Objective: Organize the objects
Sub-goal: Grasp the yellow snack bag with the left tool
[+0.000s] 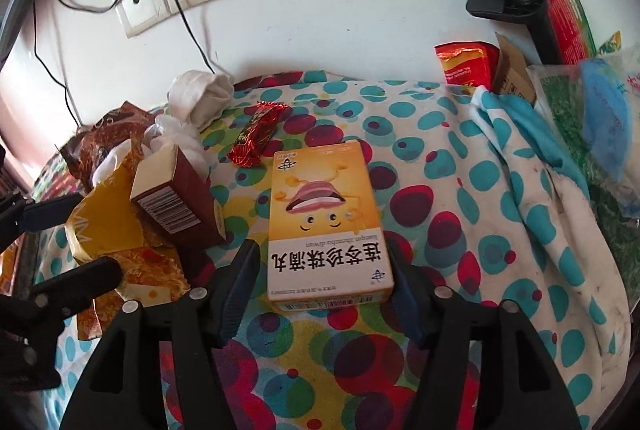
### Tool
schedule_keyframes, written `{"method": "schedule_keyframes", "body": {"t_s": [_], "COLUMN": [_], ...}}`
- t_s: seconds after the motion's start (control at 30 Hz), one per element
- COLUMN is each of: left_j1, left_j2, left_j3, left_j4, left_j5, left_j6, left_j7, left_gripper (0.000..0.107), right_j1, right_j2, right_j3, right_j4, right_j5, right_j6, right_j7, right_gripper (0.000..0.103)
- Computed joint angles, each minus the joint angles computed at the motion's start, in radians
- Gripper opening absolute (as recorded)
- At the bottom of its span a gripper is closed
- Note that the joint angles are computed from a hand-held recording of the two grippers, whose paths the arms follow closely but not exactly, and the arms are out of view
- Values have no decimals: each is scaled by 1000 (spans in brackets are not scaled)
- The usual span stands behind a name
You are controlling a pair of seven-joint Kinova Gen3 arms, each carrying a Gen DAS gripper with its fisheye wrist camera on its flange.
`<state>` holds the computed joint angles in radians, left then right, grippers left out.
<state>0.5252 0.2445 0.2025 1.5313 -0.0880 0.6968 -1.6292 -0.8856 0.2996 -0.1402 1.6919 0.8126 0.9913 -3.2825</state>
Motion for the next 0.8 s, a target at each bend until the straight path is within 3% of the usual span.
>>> {"method": "schedule_keyframes", "body": {"t_s": [0.2,0.4,0.5,0.67,0.73,0.77,0.8], "left_j1": [13,-83,-7,30,69,71,55], "left_j2": [-8,-15,-10,-2,-6,-10,-17], "left_j3": [-6,64,-4,-33,-65,-63,-45], "left_j4": [86,161,151,150,160,167,177], "left_j5": [-50,65,18,-30,-77,-89,-83], "left_j6": [-150,-268,-262,-276,-291,-298,-309], "left_j7": [-10,-161,-117,-42,24,35,39], "left_gripper": [82,85,85,86,84,76,61], "right_j1": [-4,-8,-14,-22,-27,-28,-29], "right_j2": [11,35,33,19,16,15,14], "right_j3": [2,3,10,15,15,13,11], "right_j4": [-16,-53,-49,-22,-15,-13,-11], "right_j5": [-5,-31,-32,-15,-7,-2,3], "right_j6": [13,43,42,24,33,38,40], "right_j7": [9,74,66,18,-11,-19,-25], "right_gripper": [66,78,78,78,71,61,50]}}
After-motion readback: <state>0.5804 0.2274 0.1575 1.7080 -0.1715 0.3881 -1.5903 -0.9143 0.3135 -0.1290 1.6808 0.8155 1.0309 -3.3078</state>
